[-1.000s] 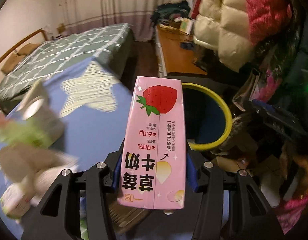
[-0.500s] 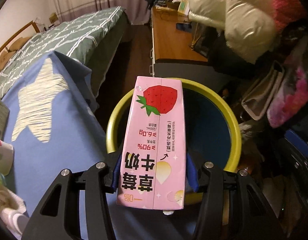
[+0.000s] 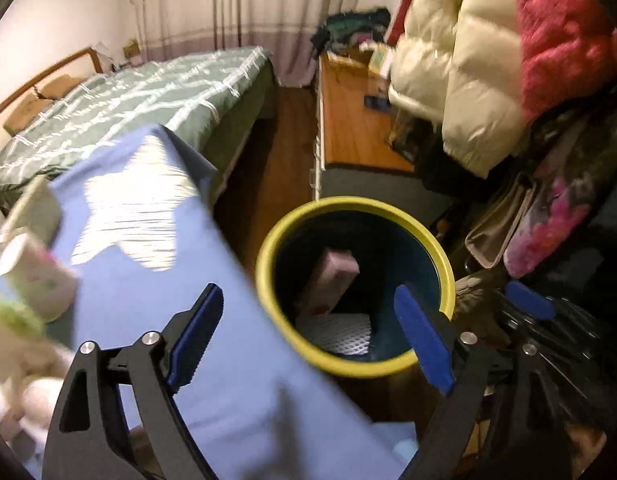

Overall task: Collect trash
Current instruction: 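Carry the milk carton over the yellow bin and open the left gripper, then grasp the green plastic bag with the right gripper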

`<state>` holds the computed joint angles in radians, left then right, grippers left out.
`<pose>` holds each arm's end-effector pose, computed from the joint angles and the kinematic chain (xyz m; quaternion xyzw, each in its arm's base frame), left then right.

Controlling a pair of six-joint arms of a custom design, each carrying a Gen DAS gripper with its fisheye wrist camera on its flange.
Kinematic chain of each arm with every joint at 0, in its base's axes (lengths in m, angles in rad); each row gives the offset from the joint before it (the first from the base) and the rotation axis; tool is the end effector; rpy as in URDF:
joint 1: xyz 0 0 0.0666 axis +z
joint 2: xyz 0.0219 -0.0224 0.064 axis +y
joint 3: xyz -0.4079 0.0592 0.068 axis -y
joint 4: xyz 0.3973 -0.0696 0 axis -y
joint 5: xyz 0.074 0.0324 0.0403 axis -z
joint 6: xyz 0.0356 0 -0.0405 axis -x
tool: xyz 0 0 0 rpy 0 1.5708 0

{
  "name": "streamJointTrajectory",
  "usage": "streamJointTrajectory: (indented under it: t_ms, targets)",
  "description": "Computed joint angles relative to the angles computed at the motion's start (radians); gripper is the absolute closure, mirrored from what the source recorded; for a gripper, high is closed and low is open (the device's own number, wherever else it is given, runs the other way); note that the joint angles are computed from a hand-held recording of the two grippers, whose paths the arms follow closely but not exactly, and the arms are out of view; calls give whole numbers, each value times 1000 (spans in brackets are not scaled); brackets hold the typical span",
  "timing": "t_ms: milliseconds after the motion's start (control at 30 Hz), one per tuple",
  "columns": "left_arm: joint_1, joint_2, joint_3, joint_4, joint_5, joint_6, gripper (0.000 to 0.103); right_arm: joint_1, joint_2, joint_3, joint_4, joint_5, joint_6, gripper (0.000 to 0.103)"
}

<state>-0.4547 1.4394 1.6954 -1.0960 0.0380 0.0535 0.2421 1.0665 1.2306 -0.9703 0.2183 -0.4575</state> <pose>0.4423 -0.2182 0.5628 0.1927 0.9137 -0.1070 0.3413 0.3431 0.0764 0.5069 0.1395 0.9126 0.0321 0.3830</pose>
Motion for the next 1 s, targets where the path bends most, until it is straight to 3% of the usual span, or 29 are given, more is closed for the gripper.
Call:
streamJointTrajectory:
  t_ms: [267,467,700,900,1000]
  targets:
    - [189,-237,-146,60,-59,-39,8,130,58,55,5,-9,-7,66]
    - [447,-371,-235,87,-92,-62,6,246,139,142,13,-44,11,66]
    - [718,-434,-295,98,-2,-94,6,370,279,297,21,-108,55,66]
    - [846,-441,-334,99,77,-135,6,451,412,447,-6,-173,98,66]
    - [849,-441,-349,107,83,-128,6,478,479,544,-15,-154,131,66]
